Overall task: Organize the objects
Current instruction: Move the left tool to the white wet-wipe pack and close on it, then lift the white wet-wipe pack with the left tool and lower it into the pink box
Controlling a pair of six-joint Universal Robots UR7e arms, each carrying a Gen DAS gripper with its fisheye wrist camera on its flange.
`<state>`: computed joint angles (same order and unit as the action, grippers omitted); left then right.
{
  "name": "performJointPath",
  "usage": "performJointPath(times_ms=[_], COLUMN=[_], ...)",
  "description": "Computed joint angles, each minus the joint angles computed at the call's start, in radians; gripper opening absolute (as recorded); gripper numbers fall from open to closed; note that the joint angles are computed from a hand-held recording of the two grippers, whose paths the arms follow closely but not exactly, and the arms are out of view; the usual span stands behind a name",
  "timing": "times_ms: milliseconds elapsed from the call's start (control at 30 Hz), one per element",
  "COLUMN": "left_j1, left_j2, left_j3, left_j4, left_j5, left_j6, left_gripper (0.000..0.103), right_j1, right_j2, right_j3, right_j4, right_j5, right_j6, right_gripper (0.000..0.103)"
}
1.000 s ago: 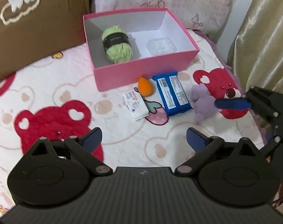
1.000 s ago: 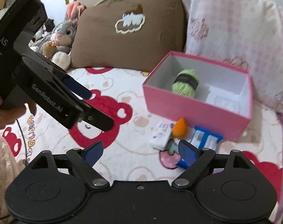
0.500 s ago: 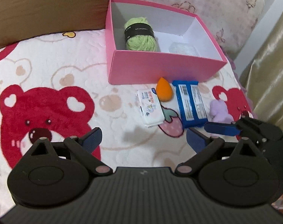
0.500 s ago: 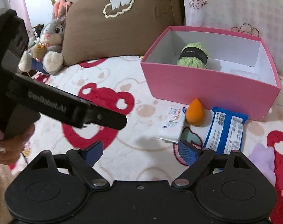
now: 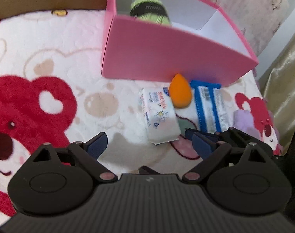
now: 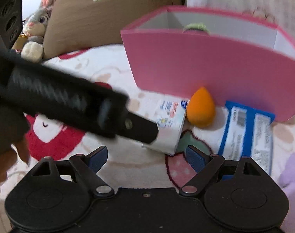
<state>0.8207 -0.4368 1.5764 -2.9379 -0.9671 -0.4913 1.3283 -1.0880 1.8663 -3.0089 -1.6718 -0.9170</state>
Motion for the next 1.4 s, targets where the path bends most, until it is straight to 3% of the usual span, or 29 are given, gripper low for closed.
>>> performJointPath(times_ms=[67,300,400,467,533,733,833,967,1233,1400], left_j1=[0.003,0.025,0.032,0.037,0.043,0.04,0.044,0.034,0.037,0.014], left_j2=[0.013,0.035,0.045,0.049,0.048,0.032,0.008,-0.019,-0.027,0.014], left_j3=[-0.003,0.002,0.0,-0.002,-0.002,0.005,0.007,0.024,0.03,0.029], left_j4=[-0.012,-0.117,-0.141,-0.15,-0.158,-0.146,-0.102,-0.063,0.002,-0.032], left_j5=[0.009,-0.04,-0.042,-0.049,-0.077,-0.09,-0.131,-0.158,-0.176,-0.103], left_j6=[0.015,0.062,0.078,0.071,0.076,0.058,0.036,0.012,-0.103,-0.095], left_gripper=[0.09,0.057,0.047,0.038,0.027,0.026,0.026,0.026,0.028,0.03], right_j1=[0.003,0.004,0.006,0.012,0.01,0.023,0.032,0.022,0.04,0.021], right_j2=[0.016,0.047,0.067,0.081,0.084,0.075,0.05,0.005,-0.009,0.008], right_j3=[-0.017,-0.013,-0.017,-0.015,-0.016,-0.012,-0.001,0.002,0.028,0.04], right_j4=[0.002,-0.083,-0.14,-0.188,-0.199,-0.198,-0.175,-0.076,-0.06,-0.097], right_j5=[-0.019,-0.014,-0.023,-0.035,-0.032,-0.046,-0.064,-0.043,-0.096,-0.092], right_j6=[0.011,-0.032,-0.049,-0.083,-0.089,-0.047,-0.072,0.004,0.037,0.038], right_gripper=[0.09,0.087,0.072,0.055,0.051,0.05,0.049,0.049,0.048,0.048])
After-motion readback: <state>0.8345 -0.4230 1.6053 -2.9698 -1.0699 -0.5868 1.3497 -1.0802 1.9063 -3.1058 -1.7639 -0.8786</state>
